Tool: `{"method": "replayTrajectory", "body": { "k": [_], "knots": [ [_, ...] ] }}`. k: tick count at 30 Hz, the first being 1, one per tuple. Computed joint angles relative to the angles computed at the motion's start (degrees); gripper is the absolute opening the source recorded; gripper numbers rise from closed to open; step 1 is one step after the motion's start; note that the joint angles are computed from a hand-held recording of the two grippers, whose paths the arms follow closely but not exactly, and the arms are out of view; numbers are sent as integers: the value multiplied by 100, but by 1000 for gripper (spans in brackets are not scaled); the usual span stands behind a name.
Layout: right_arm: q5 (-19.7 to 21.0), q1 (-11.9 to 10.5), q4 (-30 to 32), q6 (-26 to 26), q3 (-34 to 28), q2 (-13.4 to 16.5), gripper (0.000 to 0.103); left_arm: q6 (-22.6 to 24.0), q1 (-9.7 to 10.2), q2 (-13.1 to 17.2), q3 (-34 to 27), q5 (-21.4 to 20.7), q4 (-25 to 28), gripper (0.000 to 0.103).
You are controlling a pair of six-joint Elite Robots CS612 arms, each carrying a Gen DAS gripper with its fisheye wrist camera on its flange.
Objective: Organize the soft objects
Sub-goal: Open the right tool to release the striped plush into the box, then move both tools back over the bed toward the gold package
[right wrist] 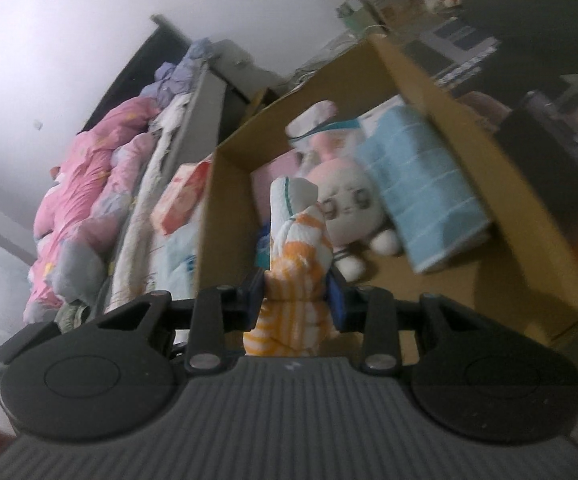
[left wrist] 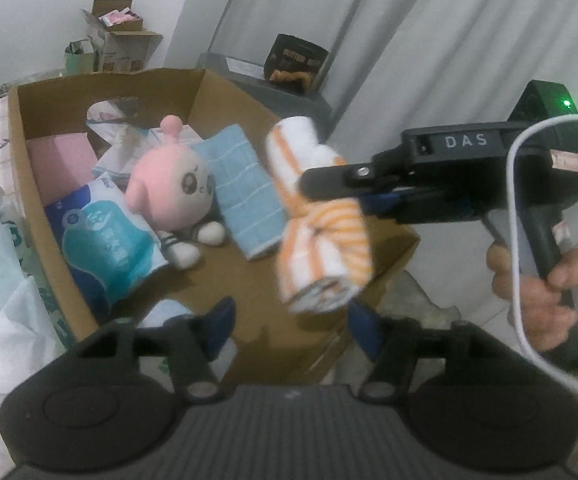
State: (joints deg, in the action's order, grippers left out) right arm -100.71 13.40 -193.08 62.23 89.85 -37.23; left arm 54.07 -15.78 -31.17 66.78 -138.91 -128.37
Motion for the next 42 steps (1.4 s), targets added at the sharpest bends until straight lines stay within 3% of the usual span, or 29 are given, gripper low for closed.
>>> {"method": "replayTrajectory", "body": {
  "k": [5,11,20,27,34,42],
  "knots": [
    [-134,-75,102,-66,212,-120,32,-180,13,6,-33,42,-128,64],
    [-212,-152,703,-742,170,-215,32,-416,88,-10,-33,-30,-506,65],
    [135,-196,3260,-2601,-846,21,32,-893,231,31,-95,12,-1161,66],
    [206,-185,4664,-2891,-1523,332,36,-1152,317,99,-190,123,-1451,67],
    [-24,-153,4142,-2525,-1183,119,52,-1319,407,193,-301,185,-1583,68],
    [-303,-55,2652,-1819,-627,-140,56,-1658,570,258,-319,236,-2095,73]
  ]
}}
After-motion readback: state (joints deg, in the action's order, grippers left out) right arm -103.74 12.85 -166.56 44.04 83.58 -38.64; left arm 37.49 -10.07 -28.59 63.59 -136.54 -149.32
